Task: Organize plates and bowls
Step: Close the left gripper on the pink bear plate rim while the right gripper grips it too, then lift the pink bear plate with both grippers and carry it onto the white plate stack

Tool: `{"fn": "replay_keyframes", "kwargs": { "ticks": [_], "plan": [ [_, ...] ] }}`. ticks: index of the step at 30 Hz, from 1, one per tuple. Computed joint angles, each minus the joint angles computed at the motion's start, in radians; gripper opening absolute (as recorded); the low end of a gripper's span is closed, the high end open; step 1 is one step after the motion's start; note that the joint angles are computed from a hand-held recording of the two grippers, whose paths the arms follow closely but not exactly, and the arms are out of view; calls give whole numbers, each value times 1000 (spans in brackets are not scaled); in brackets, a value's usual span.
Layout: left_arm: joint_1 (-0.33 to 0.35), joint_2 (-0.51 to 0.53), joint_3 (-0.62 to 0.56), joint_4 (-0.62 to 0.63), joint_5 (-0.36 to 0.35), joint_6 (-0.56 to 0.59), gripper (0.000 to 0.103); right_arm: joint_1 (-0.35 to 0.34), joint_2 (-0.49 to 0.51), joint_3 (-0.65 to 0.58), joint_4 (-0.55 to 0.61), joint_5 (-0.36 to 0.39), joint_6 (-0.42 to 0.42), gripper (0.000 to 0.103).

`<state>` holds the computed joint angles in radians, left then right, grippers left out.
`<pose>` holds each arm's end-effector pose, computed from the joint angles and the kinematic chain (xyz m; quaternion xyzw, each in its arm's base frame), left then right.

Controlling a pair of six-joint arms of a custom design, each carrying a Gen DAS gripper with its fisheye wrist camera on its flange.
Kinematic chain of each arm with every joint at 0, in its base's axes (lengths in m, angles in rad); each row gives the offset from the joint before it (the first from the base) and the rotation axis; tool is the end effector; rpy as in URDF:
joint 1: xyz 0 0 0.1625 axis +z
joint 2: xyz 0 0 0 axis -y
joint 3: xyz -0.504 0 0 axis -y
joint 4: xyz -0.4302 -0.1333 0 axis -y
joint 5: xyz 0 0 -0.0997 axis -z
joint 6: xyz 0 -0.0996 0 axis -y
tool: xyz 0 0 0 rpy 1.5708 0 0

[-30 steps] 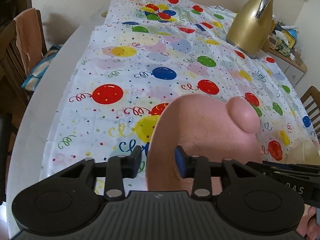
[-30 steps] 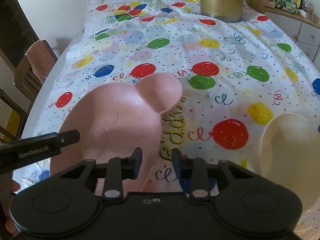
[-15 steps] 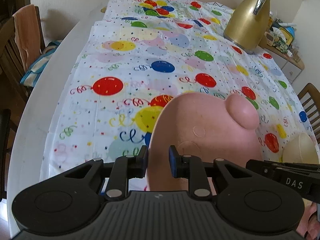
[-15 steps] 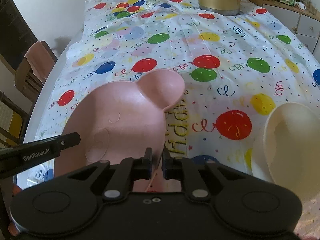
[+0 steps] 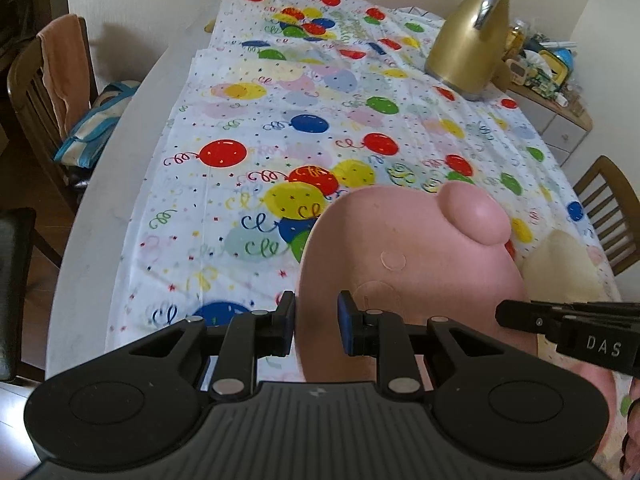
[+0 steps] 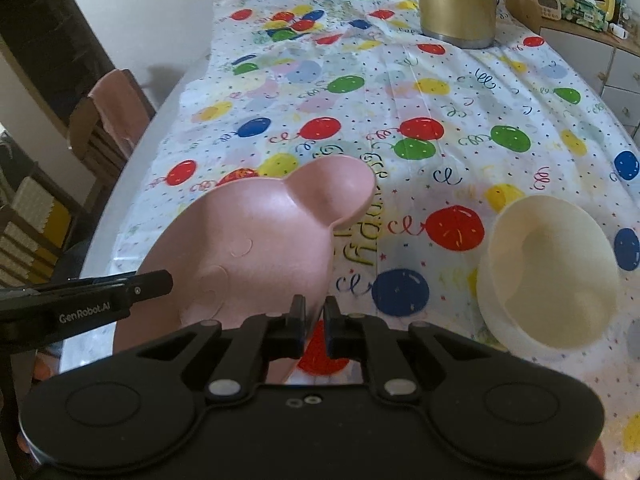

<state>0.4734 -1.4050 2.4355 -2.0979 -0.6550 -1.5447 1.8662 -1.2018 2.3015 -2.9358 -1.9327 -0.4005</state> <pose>-0.2259 -0.3542 0.1894 -0.0853 0.8715 -0.3596 0.3223 0.2387 -0.4476 0.1855 0.3101 -0.9247 0.1206 0.1850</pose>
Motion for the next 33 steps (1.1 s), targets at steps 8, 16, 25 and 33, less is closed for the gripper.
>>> {"fn": "replay_keyframes", "kwargs": {
  "ticks": [8, 16, 25, 33],
  "plan": [
    [-139, 8, -56, 197, -54, -167, 22, 2, -160, 30, 116, 47, -17, 8],
    [-253, 83, -130, 287, -105, -314, 22, -18, -340, 49, 237, 92, -66, 8],
    [-342, 235, -222, 265, -148, -384, 22, -111, -559, 49, 415, 134, -185, 8],
    [-397, 372, -303, 199, -175, -378, 22, -255, -741, 29, 587, 189, -314, 8]
  ]
}}
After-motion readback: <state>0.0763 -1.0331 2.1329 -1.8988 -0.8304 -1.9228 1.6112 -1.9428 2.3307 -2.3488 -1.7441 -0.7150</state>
